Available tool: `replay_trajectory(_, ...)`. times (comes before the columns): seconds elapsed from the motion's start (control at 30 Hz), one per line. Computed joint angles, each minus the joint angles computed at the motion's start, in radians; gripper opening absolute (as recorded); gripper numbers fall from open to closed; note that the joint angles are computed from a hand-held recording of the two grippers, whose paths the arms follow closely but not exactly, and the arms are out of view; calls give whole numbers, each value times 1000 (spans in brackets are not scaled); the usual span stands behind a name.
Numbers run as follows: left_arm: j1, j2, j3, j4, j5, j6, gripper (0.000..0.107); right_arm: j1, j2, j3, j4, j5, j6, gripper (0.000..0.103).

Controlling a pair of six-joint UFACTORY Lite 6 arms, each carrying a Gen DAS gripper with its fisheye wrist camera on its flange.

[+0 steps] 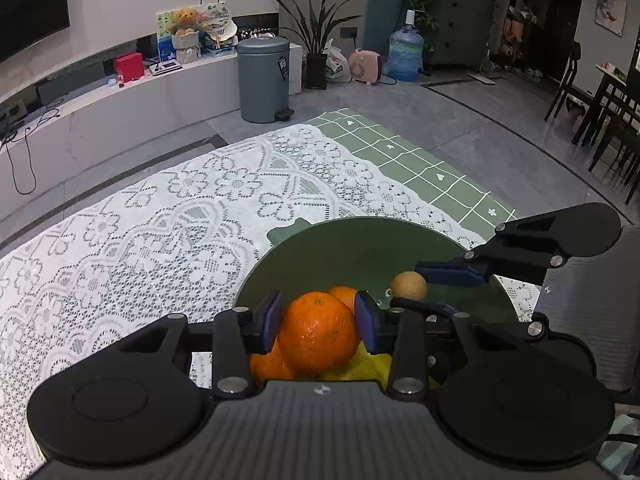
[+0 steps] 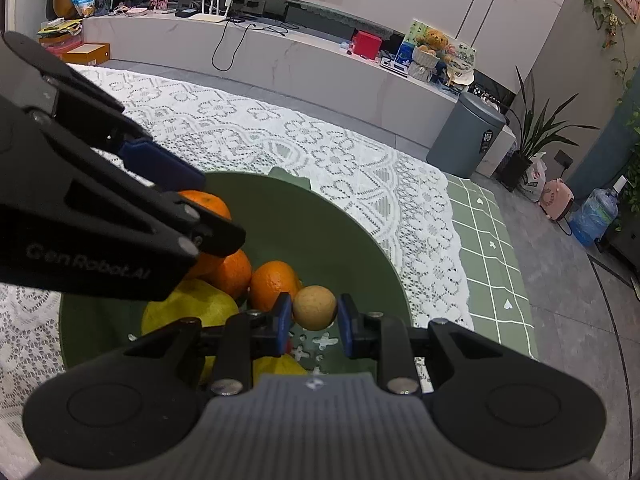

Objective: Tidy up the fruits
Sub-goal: 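Carry the kiwi with the right tool while the left tool carries the tangerine over the colander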

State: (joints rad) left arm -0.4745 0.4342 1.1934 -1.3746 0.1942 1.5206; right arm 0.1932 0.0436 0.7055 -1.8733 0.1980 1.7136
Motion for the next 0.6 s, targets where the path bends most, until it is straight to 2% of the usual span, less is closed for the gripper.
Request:
replay_trajectory(0.13,15,40,50,98,55,-108,44,-1,2,-5,-4,0,-3,21)
replay_trajectory(0.2,13,57,66,99,54,-119,44,-2,-3,-10,0,-2,-8,21)
replay_trajectory(0.4,-9,90,109,242,42,-261,45,1,0,-6,37,-5,-52,21)
replay_trajectory(0.53,-3,79,93,190,50,-208,51,-8,8,-1,36,-11,-47,21)
replay_trajectory(0.6,7,79,96,228,65,-252,54,-13,12,5,45,-18,-57,21)
